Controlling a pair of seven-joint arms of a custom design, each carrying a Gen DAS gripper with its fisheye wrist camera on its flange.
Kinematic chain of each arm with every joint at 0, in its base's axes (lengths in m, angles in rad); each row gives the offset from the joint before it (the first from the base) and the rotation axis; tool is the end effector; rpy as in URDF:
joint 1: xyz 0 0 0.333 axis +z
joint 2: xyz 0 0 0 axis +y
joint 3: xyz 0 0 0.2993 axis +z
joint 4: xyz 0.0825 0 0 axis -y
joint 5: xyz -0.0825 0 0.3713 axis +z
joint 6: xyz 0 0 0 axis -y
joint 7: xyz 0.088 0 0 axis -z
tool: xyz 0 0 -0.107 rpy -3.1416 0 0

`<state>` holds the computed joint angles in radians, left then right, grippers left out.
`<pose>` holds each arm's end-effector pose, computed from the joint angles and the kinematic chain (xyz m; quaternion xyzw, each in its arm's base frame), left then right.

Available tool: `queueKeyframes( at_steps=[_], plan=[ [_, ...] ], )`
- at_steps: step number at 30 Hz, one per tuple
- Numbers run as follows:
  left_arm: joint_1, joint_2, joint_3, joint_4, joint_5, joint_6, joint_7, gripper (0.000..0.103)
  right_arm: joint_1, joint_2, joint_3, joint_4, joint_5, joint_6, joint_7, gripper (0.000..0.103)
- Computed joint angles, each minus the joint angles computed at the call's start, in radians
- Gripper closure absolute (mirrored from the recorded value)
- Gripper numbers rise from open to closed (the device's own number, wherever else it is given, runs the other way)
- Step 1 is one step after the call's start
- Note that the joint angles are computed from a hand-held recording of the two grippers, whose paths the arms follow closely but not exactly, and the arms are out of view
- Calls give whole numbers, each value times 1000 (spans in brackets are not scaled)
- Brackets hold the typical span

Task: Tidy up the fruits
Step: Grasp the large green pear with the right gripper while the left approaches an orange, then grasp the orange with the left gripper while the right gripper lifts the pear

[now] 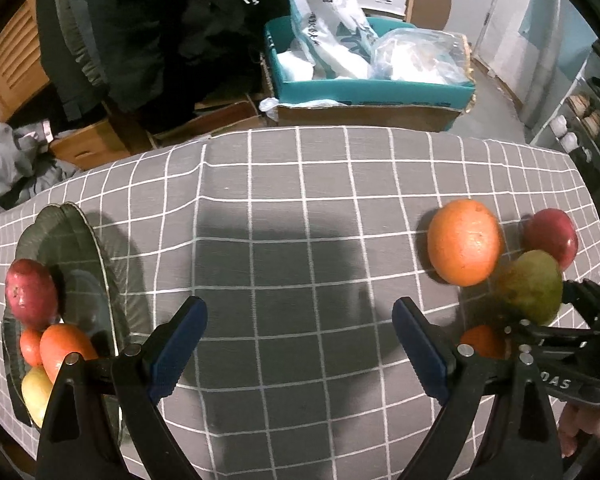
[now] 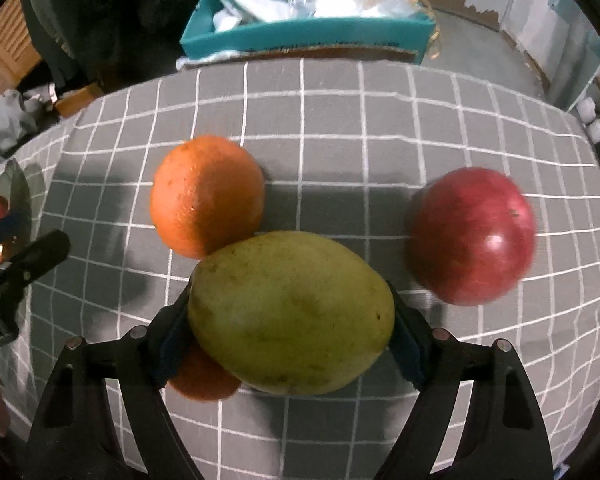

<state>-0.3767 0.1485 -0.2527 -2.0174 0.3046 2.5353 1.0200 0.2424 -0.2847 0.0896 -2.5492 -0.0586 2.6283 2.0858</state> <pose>0.4854 -0.3521 0.4114 -0.5859 0.7837 -0.1645 0.1247 0.4285 0.1493 0.4002 -0.6463 0.7409 -0.0931 0.1572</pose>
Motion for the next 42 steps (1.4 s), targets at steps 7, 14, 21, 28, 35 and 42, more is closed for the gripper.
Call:
queueKeyframes(
  at_steps=[7, 14, 21, 28, 35, 42],
  plan=[
    [-15, 4, -24, 2, -45, 13, 57, 8, -40, -141, 19, -86, -47, -17, 95, 20],
    [-44, 21, -46, 18, -105, 23, 130, 8, -76, -270, 20, -176, -62, -50, 142, 20],
    [-82, 52, -62, 40, -130, 6, 178, 8, -120, -347, 35, -233, -104, -97, 174, 20],
    [-109, 97, -66, 78, -154, -22, 206, 8, -121, -377, 21, -256, -105, -98, 172, 20],
    [-119, 122, -72, 99, -181, -38, 230, 35, -121, -380, 23, -259, -103, -97, 165, 20],
    [-113, 112, -77, 78, -221, -19, 269, 57, -124, -384, 33, -254, -115, -99, 167, 20]
  ],
)
